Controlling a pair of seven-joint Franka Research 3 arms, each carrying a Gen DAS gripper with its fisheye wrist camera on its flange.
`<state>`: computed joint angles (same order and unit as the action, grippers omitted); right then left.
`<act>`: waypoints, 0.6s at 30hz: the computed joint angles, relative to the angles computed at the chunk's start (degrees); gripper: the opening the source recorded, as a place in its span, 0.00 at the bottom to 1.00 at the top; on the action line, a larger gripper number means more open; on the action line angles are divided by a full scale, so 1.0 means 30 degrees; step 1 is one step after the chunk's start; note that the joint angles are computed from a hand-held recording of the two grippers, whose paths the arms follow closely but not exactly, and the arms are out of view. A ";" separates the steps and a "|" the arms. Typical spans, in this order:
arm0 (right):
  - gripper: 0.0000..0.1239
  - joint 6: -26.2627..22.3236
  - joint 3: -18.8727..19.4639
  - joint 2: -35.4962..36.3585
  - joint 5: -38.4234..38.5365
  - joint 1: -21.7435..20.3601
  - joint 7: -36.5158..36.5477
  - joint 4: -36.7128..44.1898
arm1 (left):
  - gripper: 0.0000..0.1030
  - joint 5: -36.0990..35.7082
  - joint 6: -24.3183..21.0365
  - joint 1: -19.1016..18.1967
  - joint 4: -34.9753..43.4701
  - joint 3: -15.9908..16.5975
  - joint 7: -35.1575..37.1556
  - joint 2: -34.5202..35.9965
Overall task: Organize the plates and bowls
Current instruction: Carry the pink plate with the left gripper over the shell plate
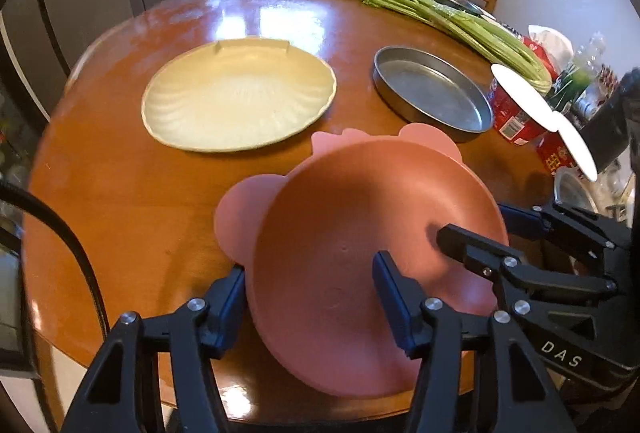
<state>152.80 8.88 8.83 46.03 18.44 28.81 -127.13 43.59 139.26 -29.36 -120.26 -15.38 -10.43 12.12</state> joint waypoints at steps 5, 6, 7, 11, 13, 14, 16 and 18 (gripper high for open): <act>0.36 -0.0172 0.0079 -0.0235 0.1020 -0.0120 -0.0539 0.0013 | 0.57 0.0154 0.0148 0.0093 -0.0311 0.0030 -0.0276 -0.0375; 0.36 -0.0216 0.0090 -0.0323 0.1216 -0.0112 -0.0725 -0.0013 | 0.57 0.0234 -0.0049 0.0065 -0.0330 0.0008 -0.0309 -0.0455; 0.36 -0.0159 0.0079 -0.0395 0.1233 -0.0048 -0.0737 -0.0040 | 0.57 0.0262 -0.0181 0.0073 -0.0316 -0.0019 -0.0266 -0.0502; 0.36 -0.0236 0.0054 -0.0574 0.1660 0.0102 -0.0852 0.0063 | 0.57 0.0564 -0.0466 0.0157 -0.0516 -0.0086 -0.0337 -0.0916; 0.36 -0.0331 0.0051 -0.0665 0.1884 0.0157 -0.0970 0.0123 | 0.57 0.0677 -0.0580 0.0257 -0.0651 -0.0113 -0.0351 -0.1150; 0.36 -0.0340 0.0055 -0.0720 0.1992 0.0204 -0.0986 0.0135 | 0.57 0.0815 -0.0603 0.0305 -0.0744 -0.0121 -0.0388 -0.1288; 0.36 -0.0320 0.0080 -0.0802 0.2150 0.0330 -0.1009 0.0219 | 0.57 0.0871 -0.0755 0.0438 -0.0908 -0.0166 -0.0311 -0.1555; 0.36 -0.0282 0.0113 -0.0864 0.2265 0.0475 -0.0968 0.0337 | 0.57 0.0905 -0.0784 0.0615 -0.1180 -0.0213 -0.0136 -0.1902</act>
